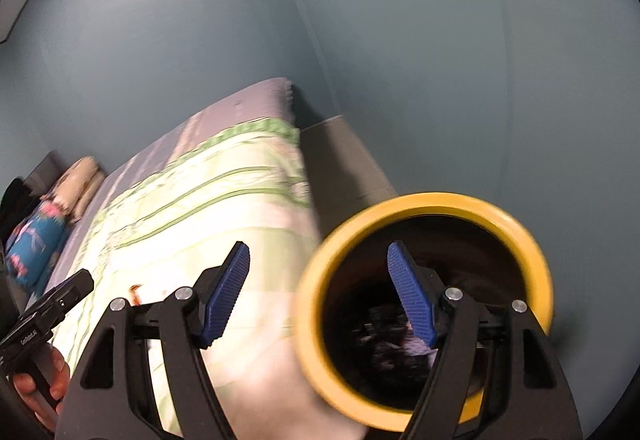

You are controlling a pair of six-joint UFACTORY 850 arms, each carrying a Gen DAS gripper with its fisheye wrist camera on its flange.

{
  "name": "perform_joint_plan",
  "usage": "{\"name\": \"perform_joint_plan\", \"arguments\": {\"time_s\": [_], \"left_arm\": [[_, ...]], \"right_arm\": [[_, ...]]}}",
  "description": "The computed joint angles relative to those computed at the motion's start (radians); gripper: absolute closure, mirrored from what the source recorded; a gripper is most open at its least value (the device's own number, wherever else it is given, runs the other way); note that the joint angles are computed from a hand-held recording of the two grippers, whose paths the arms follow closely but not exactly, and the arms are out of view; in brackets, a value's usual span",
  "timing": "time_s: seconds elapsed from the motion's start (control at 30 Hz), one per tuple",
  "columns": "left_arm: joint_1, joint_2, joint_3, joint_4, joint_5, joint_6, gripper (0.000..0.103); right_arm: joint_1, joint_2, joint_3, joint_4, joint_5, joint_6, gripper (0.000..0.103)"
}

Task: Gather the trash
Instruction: 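Move both open tools back over the orange peels and blue cloth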

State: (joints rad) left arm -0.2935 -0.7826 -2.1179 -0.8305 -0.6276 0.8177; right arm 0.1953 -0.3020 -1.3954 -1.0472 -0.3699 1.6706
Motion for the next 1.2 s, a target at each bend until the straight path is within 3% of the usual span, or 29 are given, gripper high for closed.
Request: {"name": "perform_joint_plan", "arguments": {"time_s": [0.23, 0.57, 0.87, 1.2], "left_arm": [[0.083, 0.146, 0.197, -0.087, 0.084, 0.097, 0.017], [0.164, 0.256, 0.379, -0.148, 0.14, 0.156, 0.015], [0.211, 0.273, 0.468, -0.112, 0.148, 0.151, 0.014], [0.229, 0.203, 0.458, -0.04, 0.114, 0.052, 0.014]], "right_arm": [[0.061, -0.084, -0.136, 0.171, 0.041, -0.248, 0.035], [0.13, -0.255, -0.379, 0.537, 0.033, -0.681, 0.035], [0.164, -0.426, -0.605, 0.798, -0.056, -0.961, 0.035], [0.182, -0.652, -0.909, 0.919, -0.229, -1.108, 0.035]]}}
